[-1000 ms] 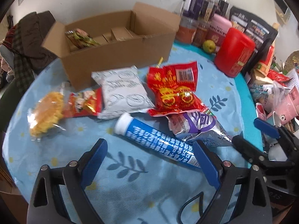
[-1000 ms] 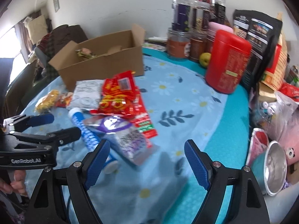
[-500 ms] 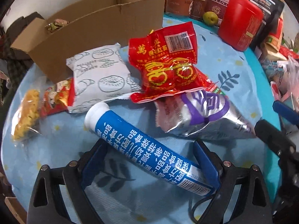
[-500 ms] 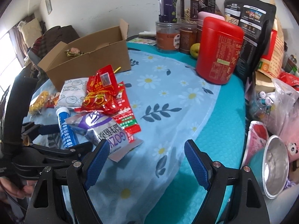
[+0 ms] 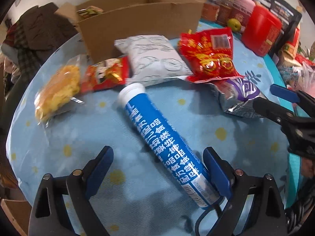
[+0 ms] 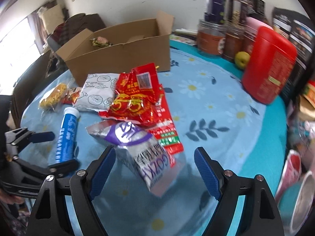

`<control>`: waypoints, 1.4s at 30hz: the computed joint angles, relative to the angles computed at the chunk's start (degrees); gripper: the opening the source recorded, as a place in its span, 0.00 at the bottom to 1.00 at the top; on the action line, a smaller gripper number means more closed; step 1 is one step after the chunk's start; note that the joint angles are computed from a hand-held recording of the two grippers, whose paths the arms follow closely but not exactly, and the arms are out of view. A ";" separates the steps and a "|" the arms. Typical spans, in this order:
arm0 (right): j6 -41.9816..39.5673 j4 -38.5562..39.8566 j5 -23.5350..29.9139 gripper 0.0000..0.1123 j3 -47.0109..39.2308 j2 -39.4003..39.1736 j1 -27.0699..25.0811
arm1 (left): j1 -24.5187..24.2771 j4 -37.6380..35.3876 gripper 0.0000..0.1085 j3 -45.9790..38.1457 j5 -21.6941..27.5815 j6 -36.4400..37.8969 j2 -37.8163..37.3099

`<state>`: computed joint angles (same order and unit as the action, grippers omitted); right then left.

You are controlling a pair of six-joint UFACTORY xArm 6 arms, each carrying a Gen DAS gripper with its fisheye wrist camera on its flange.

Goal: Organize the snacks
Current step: 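Grasp the blue-and-white tube with the left tool while the right tool grasps the GOZKH bag, then lift the tube with the left tool while the right tool lifts the GOZKH bag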

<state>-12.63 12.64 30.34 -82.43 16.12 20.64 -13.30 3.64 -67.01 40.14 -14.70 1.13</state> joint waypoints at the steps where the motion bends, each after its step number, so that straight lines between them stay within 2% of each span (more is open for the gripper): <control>1: -0.03 -0.43 0.70 0.74 -1.05 0.79 0.04 | 0.43 -0.92 0.75 1.38 -1.52 0.64 -1.03; 2: -0.66 -0.21 1.48 0.74 -2.40 1.87 0.09 | 0.59 -1.42 0.70 2.00 -2.23 0.99 -1.51; 4: -3.16 2.69 3.06 0.74 -4.37 3.38 0.02 | 0.93 -3.41 0.49 3.19 -3.86 2.97 -2.32; 5: -5.13 5.29 4.41 0.74 -5.60 4.29 -0.10 | 0.99 -3.43 0.47 3.30 -3.89 3.19 -2.40; 8: -6.93 9.41 7.53 0.73 -7.39 5.69 -0.37 | 1.15 -2.49 0.43 4.20 -4.98 3.38 -2.90; 9: -6.46 8.44 6.80 0.68 -6.42 5.18 -0.07 | 1.27 -2.62 0.42 4.45 -5.20 3.64 -3.06; 11: -6.15 6.38 4.49 0.64 -3.51 3.35 0.61 | 1.52 -3.00 0.41 4.92 -5.44 4.28 -3.42; 12: -6.25 6.36 4.01 0.59 -2.47 2.59 0.76 | 1.78 -3.35 0.40 5.29 -5.28 4.86 -3.89; 13: -6.29 6.63 4.01 0.50 -1.71 1.96 0.84 | 1.73 -3.72 0.39 5.37 -5.15 5.17 -3.98; 18: -5.23 6.39 2.01 0.38 3.88 -2.17 1.94 | 1.83 -4.80 0.36 7.30 -4.66 7.39 -6.05; 24: 0.06 2.53 0.27 0.37 9.28 -6.43 3.15 | 2.23 -9.38 0.34 9.50 -3.49 11.67 -8.69; 28: 3.05 0.12 -0.03 0.37 12.64 -9.44 4.01 | 1.93 -12.19 0.28 11.46 -2.19 15.16 -11.00; 34: 6.14 -2.01 0.38 0.37 16.75 -13.19 4.98 | 1.21 -15.54 0.28 13.15 -0.47 19.13 -13.11; 38: 7.11 -3.48 0.52 0.37 18.30 -14.61 5.39 | 1.45 -16.75 0.28 12.68 -0.79 19.02 -12.36; 41: 7.46 -3.53 1.28 0.41 17.43 -14.00 5.33 | 1.27 -15.44 0.28 11.51 -0.93 17.90 -11.01; 42: 7.65 -3.50 1.58 0.48 17.01 -13.68 5.29 | 1.13 -14.45 0.28 10.91 -0.76 17.28 -10.43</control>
<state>-4.98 9.14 31.92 -65.42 2.44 25.93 -12.18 -10.81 -56.10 39.37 2.58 -9.30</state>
